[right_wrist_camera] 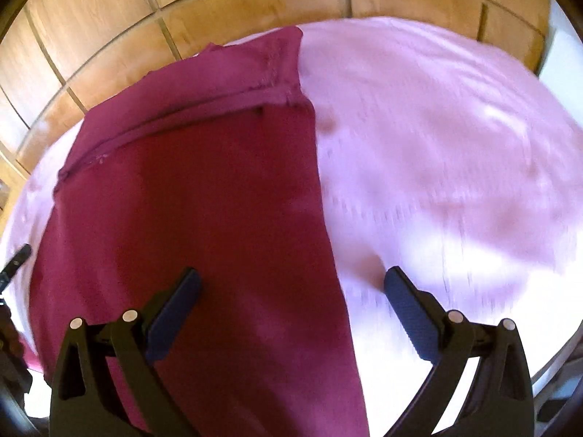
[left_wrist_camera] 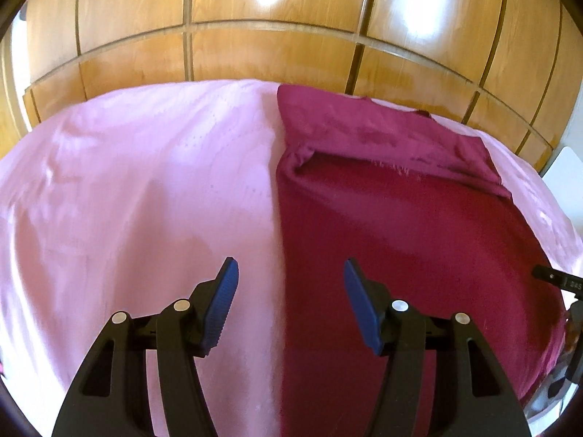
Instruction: Fold small clothes
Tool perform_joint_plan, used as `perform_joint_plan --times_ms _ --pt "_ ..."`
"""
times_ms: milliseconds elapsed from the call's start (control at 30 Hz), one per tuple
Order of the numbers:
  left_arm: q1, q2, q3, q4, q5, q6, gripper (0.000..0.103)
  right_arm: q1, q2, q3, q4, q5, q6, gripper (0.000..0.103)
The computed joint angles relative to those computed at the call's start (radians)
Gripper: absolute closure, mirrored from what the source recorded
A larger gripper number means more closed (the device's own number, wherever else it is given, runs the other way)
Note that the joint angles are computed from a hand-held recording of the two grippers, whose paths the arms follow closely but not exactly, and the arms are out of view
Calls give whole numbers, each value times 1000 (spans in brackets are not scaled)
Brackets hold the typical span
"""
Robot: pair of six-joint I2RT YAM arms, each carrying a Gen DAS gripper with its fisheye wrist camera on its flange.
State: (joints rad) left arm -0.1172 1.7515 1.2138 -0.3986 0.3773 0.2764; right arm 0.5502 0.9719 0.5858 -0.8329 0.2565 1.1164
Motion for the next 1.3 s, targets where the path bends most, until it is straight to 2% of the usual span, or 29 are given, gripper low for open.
perform_joint_plan --times_ms 100,267,367,433,467,500,533,567,633,733,800,967,1067,1100,1200,1300 --pt "38 -10 -14 -49 50 52 44 106 -66 -11 -48 -1 93 2" --pt "139 -30 -22 -228 183 221 44 332 -108 9 -109 -5 256 6" --pt "195 -28 -22 -373 234 346 45 460 -105 17 -118 -4 355 21" --pt "217 -40 -38 -417 243 403 51 525 -89 28 -124 0 404 37" --pt "227 -39 -36 -453 252 433 57 537 -85 32 -126 -6 410 40" --pt "235 -40 -35 -480 263 452 61 536 -92 30 -128 -9 406 48" --pt "237 -35 -27 -506 273 466 71 536 -92 31 -131 -11 404 57" --pt "237 -27 -18 -550 291 492 75 526 -93 36 -142 -16 390 62" --pt "223 -36 -28 -564 303 516 75 495 -104 32 -148 -34 359 77" --pt "192 -57 -51 -545 283 539 100 468 -137 35 -169 -51 336 88" --pt "187 -38 -14 -573 298 547 100 456 -127 57 -160 -51 309 90" --pt "233 81 214 -823 479 606 100 358 -194 112 -103 -32 186 90" --pt "232 163 371 -921 601 566 100 194 -219 118 -4 -94 50 91" --pt "224 178 404 -919 624 537 100 135 -214 117 29 -123 9 91" --pt "174 239 517 -831 674 358 100 -58 -167 119 126 -228 -118 91" --pt "118 315 633 -709 656 145 100 -222 -88 140 164 -311 -233 91"
